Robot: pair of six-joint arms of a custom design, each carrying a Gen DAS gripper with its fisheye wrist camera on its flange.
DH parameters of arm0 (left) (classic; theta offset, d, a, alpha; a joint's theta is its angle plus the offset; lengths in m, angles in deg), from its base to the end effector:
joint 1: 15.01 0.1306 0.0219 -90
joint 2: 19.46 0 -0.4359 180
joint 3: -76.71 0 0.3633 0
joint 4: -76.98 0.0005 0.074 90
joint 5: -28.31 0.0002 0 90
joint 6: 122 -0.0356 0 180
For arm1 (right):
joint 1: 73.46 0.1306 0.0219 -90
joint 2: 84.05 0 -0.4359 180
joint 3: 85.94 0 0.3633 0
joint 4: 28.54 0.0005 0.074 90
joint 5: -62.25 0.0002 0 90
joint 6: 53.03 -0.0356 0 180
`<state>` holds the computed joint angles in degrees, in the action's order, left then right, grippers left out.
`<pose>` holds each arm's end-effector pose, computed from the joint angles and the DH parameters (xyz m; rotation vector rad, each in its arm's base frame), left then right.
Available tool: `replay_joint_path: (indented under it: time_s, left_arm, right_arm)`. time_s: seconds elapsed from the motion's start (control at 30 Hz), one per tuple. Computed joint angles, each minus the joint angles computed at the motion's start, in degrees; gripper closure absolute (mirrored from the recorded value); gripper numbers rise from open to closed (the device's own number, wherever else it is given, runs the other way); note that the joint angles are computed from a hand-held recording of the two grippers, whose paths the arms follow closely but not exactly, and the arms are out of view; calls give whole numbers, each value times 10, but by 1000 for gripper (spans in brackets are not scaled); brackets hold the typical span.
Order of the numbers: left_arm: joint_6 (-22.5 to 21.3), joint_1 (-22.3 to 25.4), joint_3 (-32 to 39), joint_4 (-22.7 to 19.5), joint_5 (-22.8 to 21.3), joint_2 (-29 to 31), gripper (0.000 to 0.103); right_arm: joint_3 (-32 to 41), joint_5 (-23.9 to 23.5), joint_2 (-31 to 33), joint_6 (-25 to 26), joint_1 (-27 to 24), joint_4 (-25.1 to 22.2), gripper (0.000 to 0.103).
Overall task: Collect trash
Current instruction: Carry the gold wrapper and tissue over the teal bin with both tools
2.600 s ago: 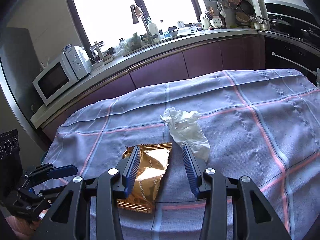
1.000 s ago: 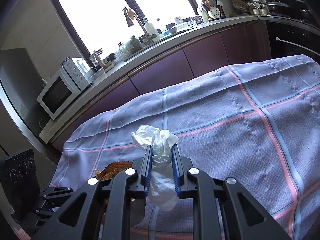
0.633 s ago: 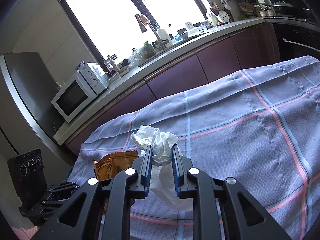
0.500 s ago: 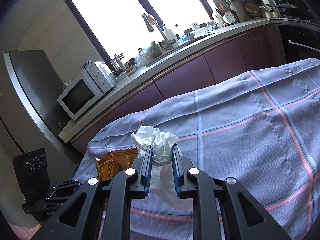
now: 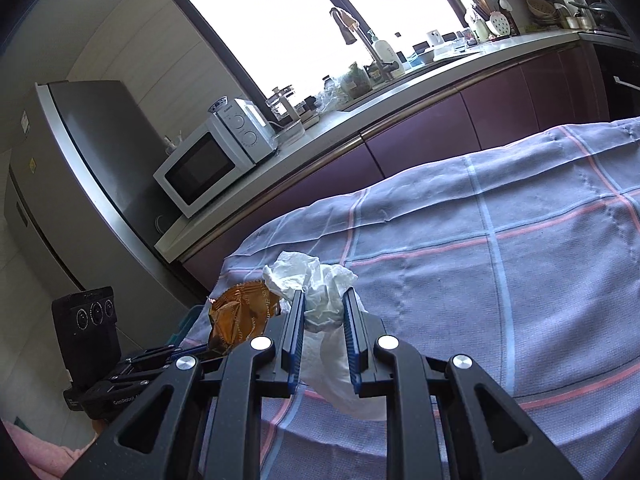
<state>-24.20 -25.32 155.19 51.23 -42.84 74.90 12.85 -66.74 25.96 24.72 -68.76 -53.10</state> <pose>0.4749 -0.0986 0.3941 0.2221 2.2984 -0.5402 0.6059 0.0718 0.4099 -0.2463 2.1625 0.9115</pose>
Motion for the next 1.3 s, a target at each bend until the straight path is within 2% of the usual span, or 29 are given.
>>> replay_joint_path:
  time_s: [0.53, 1.3]
  left_arm:
    - [12, 63, -74, 13, -6, -65, 87]
    - [16, 101, -88, 8, -24, -104, 87]
  right_arm:
    - [20, -19, 9, 25, 44, -30, 85]
    - [51, -29, 27, 44, 84, -56, 85]
